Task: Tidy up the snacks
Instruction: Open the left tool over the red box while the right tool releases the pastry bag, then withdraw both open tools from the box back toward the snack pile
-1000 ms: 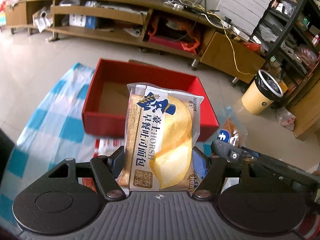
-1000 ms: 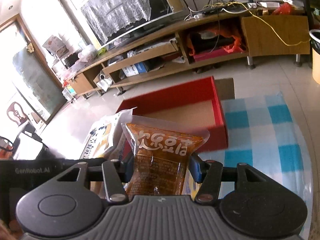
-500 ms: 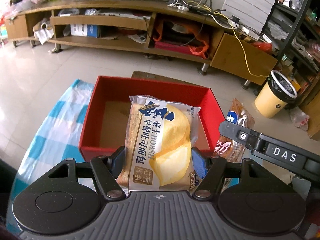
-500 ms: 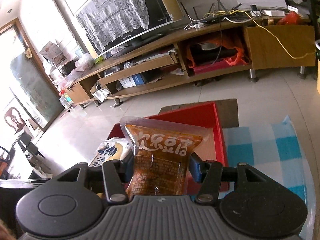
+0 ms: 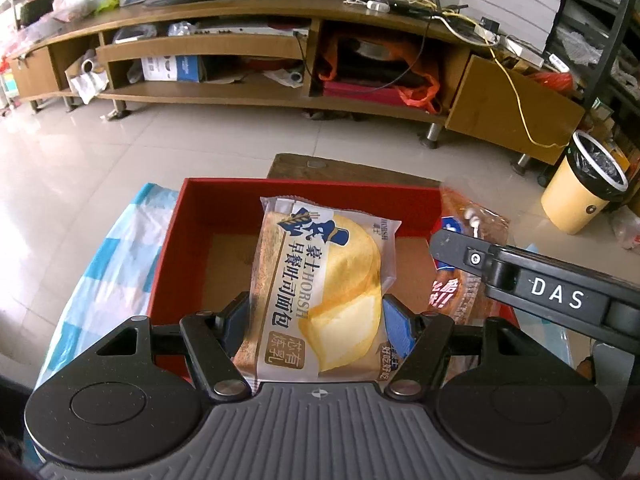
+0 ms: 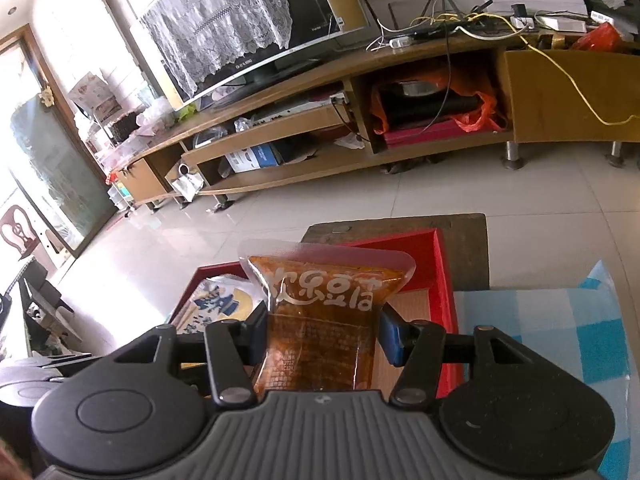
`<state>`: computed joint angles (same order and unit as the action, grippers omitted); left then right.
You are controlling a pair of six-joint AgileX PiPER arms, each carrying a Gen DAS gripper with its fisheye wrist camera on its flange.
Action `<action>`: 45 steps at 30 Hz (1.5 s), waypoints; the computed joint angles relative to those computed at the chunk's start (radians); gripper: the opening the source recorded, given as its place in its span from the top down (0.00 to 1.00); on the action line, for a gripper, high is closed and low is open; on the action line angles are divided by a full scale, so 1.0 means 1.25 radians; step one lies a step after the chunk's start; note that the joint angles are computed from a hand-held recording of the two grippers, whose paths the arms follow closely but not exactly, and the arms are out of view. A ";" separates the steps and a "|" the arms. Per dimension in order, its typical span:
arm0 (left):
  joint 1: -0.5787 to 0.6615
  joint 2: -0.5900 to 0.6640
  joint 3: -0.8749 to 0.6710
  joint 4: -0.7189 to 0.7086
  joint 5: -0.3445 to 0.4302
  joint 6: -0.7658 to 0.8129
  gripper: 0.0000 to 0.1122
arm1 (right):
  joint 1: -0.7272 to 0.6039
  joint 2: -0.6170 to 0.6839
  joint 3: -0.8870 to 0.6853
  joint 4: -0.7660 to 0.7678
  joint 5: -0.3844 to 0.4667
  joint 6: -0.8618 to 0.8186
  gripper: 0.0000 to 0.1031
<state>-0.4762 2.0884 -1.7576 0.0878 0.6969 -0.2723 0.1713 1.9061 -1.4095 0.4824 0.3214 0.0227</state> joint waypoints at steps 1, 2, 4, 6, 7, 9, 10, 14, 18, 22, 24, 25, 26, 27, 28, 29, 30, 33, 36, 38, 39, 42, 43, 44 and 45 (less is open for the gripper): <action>0.000 0.008 -0.007 0.003 -0.001 -0.001 0.34 | -0.002 0.012 -0.012 0.000 0.002 -0.003 0.50; -0.002 0.016 -0.015 0.008 0.002 -0.004 0.34 | -0.002 0.022 -0.020 -0.001 0.002 -0.004 0.50; -0.005 0.035 -0.032 0.025 0.006 -0.016 0.34 | -0.002 0.039 -0.034 -0.002 0.000 -0.007 0.50; -0.009 0.057 -0.055 0.050 0.021 -0.036 0.34 | 0.000 0.061 -0.050 -0.023 0.000 0.014 0.50; -0.010 0.071 -0.072 0.062 0.033 -0.046 0.34 | 0.001 0.073 -0.058 -0.035 0.000 0.021 0.50; -0.007 0.088 -0.090 0.069 0.049 -0.052 0.34 | 0.001 0.092 -0.072 -0.051 0.004 0.026 0.50; -0.004 0.095 -0.096 0.071 0.054 -0.053 0.34 | 0.003 0.099 -0.075 -0.078 -0.005 0.048 0.50; -0.004 0.105 -0.102 0.088 0.062 -0.062 0.33 | 0.002 0.119 -0.092 -0.128 -0.012 0.084 0.44; -0.015 0.084 -0.071 0.147 0.029 -0.103 0.24 | -0.008 0.129 -0.090 -0.117 -0.024 0.064 0.32; -0.019 0.076 -0.064 0.160 0.025 -0.115 0.22 | -0.013 0.126 -0.083 -0.099 -0.030 0.050 0.27; -0.015 0.076 -0.067 0.148 0.031 -0.109 0.22 | -0.012 0.121 -0.080 -0.095 -0.035 0.047 0.27; -0.013 0.075 -0.067 0.145 0.033 -0.107 0.22 | -0.010 0.117 -0.079 -0.106 -0.035 0.055 0.26; -0.012 0.073 -0.066 0.146 0.035 -0.110 0.22 | -0.006 0.111 -0.077 -0.127 -0.036 0.073 0.24; -0.011 0.070 -0.064 0.145 0.036 -0.111 0.21 | -0.003 0.108 -0.075 -0.146 -0.039 0.092 0.23; -0.009 0.065 -0.060 0.140 0.036 -0.110 0.21 | -0.002 0.103 -0.074 -0.151 -0.039 0.097 0.23; -0.009 0.060 -0.055 0.136 0.035 -0.112 0.21 | -0.001 0.096 -0.070 -0.140 -0.040 0.090 0.23; -0.008 0.054 -0.051 0.133 0.035 -0.113 0.20 | 0.000 0.092 -0.068 -0.138 -0.040 0.091 0.23; -0.008 0.032 -0.028 0.133 0.027 -0.117 0.19 | 0.008 0.072 -0.059 -0.162 -0.037 0.119 0.23; -0.006 0.012 -0.005 0.126 0.021 -0.119 0.17 | 0.020 0.048 -0.041 -0.195 -0.039 0.153 0.22; -0.005 0.001 0.009 0.127 0.020 -0.121 0.17 | 0.027 0.034 -0.034 -0.218 -0.032 0.176 0.22; -0.004 -0.004 0.013 0.130 0.022 -0.123 0.17 | 0.030 0.028 -0.030 -0.227 -0.031 0.186 0.22; -0.003 -0.029 0.046 0.134 0.010 -0.132 0.17 | 0.036 0.009 -0.016 -0.248 -0.021 0.216 0.22; -0.001 -0.036 0.055 0.129 0.006 -0.131 0.17 | 0.039 0.002 -0.008 -0.258 -0.020 0.227 0.22; 0.001 -0.047 0.071 0.124 0.001 -0.129 0.17 | 0.041 -0.006 0.000 -0.260 -0.019 0.230 0.22; 0.003 -0.056 0.082 0.120 -0.002 -0.128 0.17 | 0.042 -0.013 0.009 -0.260 -0.020 0.232 0.22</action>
<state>-0.4728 2.0184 -1.6549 0.2378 0.6938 -0.4319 0.2236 1.8894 -1.3979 0.1573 0.2969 0.3130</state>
